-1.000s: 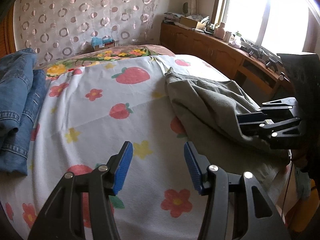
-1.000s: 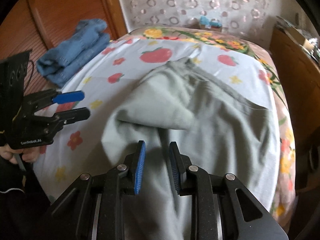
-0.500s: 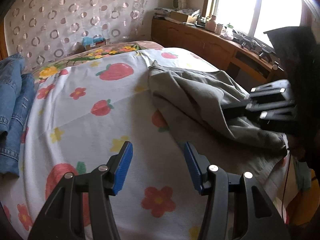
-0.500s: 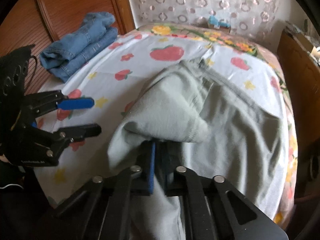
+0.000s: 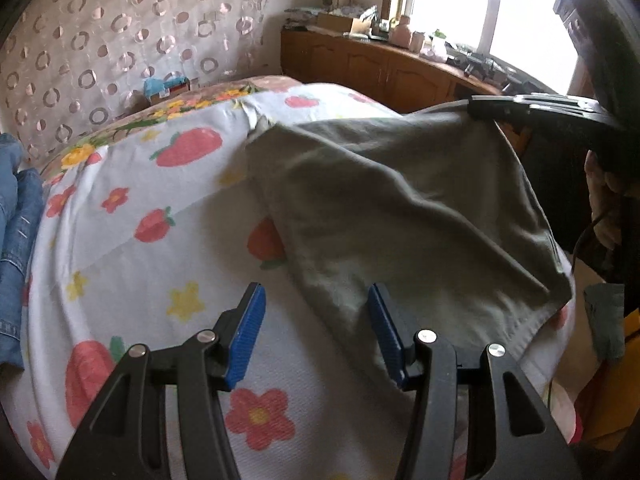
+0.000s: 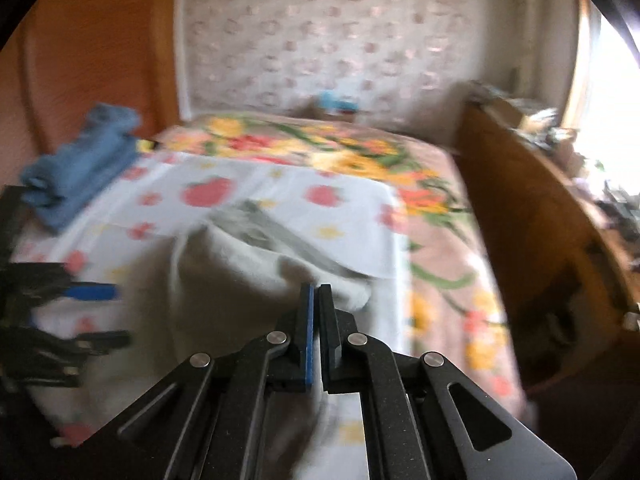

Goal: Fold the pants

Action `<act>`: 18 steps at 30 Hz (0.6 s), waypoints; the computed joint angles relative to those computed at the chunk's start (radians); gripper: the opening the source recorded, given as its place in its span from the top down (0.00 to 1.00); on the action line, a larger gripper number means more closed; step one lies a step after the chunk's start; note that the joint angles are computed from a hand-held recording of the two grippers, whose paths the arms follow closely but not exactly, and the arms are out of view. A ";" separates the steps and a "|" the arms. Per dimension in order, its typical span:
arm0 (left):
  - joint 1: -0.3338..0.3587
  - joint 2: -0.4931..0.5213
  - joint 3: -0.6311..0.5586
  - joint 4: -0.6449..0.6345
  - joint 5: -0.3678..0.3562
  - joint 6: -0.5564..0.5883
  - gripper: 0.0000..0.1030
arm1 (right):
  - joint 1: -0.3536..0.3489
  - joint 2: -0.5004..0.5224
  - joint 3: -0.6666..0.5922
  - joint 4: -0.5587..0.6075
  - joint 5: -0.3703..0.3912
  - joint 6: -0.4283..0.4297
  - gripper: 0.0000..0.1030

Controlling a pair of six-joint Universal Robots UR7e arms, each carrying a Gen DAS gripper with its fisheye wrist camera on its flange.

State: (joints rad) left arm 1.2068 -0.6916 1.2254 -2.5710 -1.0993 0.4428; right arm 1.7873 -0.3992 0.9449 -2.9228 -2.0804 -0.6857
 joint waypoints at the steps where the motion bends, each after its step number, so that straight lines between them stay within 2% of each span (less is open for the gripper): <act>1: 0.000 0.003 -0.002 0.004 0.003 -0.003 0.49 | -0.007 0.001 -0.011 0.037 -0.015 0.025 1.00; 2: 0.000 0.002 -0.001 0.001 0.002 0.000 0.49 | -0.015 0.005 -0.022 0.068 -0.033 0.051 0.98; 3: -0.001 0.002 -0.001 0.003 0.002 -0.001 0.49 | -0.018 0.007 -0.023 0.071 -0.038 0.055 0.85; 4: -0.001 0.002 -0.001 0.001 0.004 0.000 0.49 | -0.025 0.008 -0.027 0.088 -0.040 0.059 0.66; 5: -0.001 0.002 -0.003 0.003 0.004 0.000 0.49 | -0.029 0.005 -0.025 0.098 -0.036 0.064 0.63; 11: -0.004 0.001 0.000 0.002 0.011 0.003 0.49 | -0.050 -0.005 -0.047 0.149 0.054 0.088 0.63; 18: -0.004 0.002 0.000 0.001 0.011 0.003 0.49 | -0.055 0.083 -0.251 0.299 0.064 0.108 0.63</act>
State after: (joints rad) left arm 1.2025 -0.6896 1.2250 -2.5702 -1.0887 0.4455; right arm 1.7322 -0.3162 0.6943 -2.6240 -2.0168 -0.5779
